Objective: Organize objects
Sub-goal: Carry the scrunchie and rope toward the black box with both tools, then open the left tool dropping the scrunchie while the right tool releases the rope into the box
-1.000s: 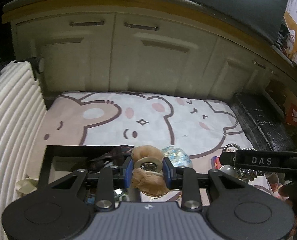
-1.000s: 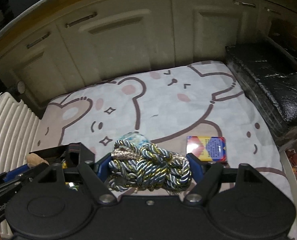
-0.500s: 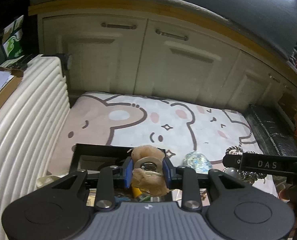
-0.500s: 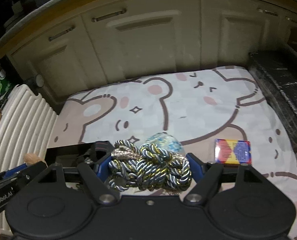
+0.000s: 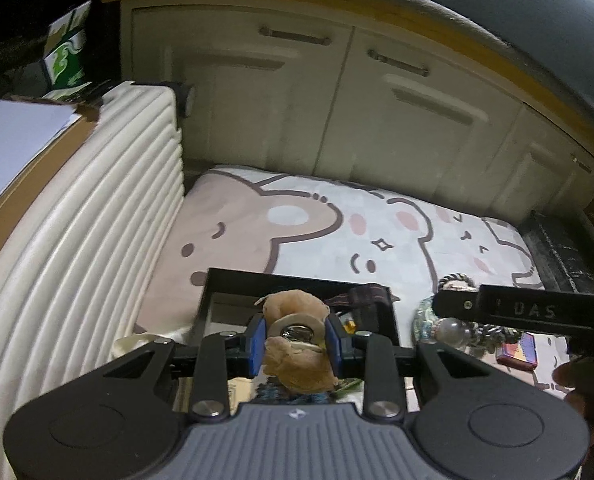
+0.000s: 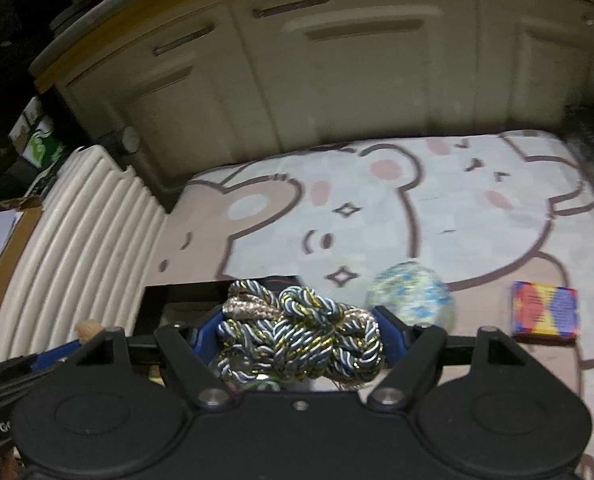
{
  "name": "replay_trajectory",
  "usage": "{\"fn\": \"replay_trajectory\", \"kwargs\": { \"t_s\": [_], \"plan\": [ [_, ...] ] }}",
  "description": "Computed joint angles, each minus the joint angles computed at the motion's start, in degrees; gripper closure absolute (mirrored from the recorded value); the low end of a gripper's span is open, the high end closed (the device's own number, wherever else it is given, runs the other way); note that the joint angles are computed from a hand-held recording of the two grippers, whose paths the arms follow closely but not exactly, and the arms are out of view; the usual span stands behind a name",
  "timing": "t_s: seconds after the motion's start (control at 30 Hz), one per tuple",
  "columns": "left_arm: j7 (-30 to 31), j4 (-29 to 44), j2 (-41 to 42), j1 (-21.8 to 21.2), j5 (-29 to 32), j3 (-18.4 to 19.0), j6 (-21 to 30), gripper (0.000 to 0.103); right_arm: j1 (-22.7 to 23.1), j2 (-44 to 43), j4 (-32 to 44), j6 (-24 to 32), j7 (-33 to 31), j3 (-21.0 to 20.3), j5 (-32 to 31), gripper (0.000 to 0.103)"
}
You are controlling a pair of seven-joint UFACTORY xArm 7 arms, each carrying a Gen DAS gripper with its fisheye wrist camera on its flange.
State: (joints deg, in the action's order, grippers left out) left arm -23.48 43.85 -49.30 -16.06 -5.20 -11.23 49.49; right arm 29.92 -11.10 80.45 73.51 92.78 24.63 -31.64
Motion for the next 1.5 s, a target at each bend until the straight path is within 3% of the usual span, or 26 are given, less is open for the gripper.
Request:
{"fn": "replay_trajectory", "kwargs": {
  "t_s": [0.3, 0.83, 0.93, 1.07, 1.5],
  "plan": [
    [4.70, -1.70, -1.04, -1.26, -0.71, 2.31, 2.88, 0.070, 2.09, 7.51, 3.11, -7.16, -2.41, -2.75, -0.98, 0.025],
    [10.82, -3.43, -0.32, 0.58, -1.19, 4.16, 8.06, 0.070, 6.59, 18.82, 8.28, -19.23, -6.08, -10.21, 1.09, 0.025],
    [11.83, -3.73, -0.05, 0.68, -1.24, 3.99, 8.05, 0.070, 7.27, 20.31, 8.71, -21.55, -6.28, -11.25, 0.58, 0.021],
    [12.72, -4.06, 0.56, 0.81, -1.41, 3.97, 7.87, 0.070, 8.08, 20.87, 8.74, -22.46, -6.21, -12.31, -0.03, 0.011],
    [13.62, -4.77, 1.78, 1.45, -1.39, 3.82, 7.28, 0.069, 6.48, 17.06, 4.08, -25.16, -1.84, -11.99, 0.73, 0.018]
  ]
}}
